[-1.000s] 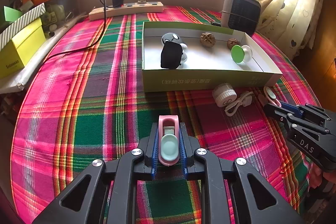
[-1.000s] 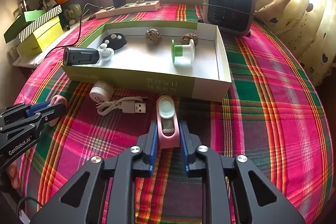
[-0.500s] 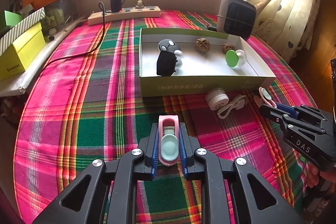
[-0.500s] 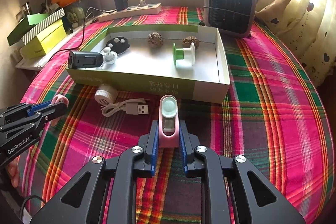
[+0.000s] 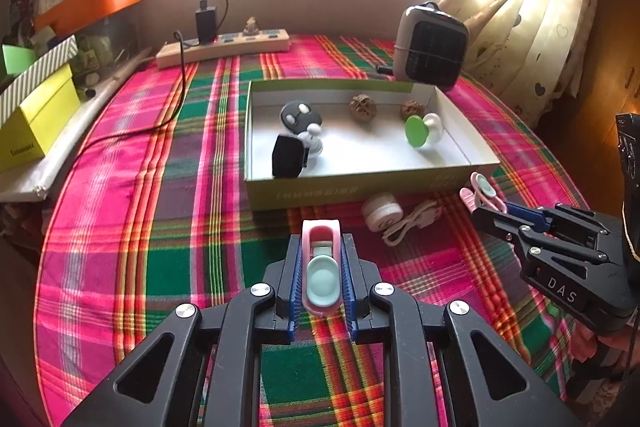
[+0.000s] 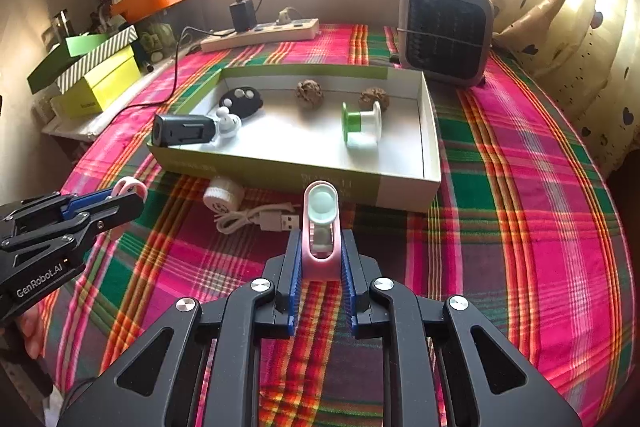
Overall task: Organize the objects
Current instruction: 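Carry both pink-and-mint clips over the tray with both tools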
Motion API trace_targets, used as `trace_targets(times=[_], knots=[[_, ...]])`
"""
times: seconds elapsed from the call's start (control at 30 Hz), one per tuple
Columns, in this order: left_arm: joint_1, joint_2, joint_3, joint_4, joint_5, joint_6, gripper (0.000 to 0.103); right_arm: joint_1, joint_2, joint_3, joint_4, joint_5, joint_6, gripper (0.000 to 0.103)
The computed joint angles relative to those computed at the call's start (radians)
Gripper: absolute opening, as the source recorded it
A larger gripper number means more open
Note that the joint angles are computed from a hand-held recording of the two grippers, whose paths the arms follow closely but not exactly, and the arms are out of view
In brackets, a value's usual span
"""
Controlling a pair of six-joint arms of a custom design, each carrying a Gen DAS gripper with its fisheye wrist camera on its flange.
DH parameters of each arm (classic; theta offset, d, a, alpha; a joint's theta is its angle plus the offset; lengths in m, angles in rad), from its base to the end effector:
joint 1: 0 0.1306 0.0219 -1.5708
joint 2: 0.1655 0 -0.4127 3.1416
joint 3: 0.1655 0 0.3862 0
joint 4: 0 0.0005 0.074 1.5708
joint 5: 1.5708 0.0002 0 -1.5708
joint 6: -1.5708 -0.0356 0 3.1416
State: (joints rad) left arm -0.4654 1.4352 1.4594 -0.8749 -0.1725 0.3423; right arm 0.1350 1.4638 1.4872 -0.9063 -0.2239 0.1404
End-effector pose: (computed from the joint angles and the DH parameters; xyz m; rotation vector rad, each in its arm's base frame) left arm 0.4423 -0.2158 0.4703 0.0700 2.4103 -0.1649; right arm 0.4954 0.0748 0.4675 -0.4323 2.4039 0.2720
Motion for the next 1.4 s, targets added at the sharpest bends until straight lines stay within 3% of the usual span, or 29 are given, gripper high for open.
trace_targets(times=[0.77,1.4], knots=[[0.009,0.101,0.158,-0.025,0.019,-0.047,0.016,-0.016,0.071,0.136,-0.05,-0.046,0.017,0.018],[0.033,0.233,0.295,-0.058,0.07,-0.033,0.016,0.002,0.275,0.405,-0.156,-0.027,0.058,0.018]])
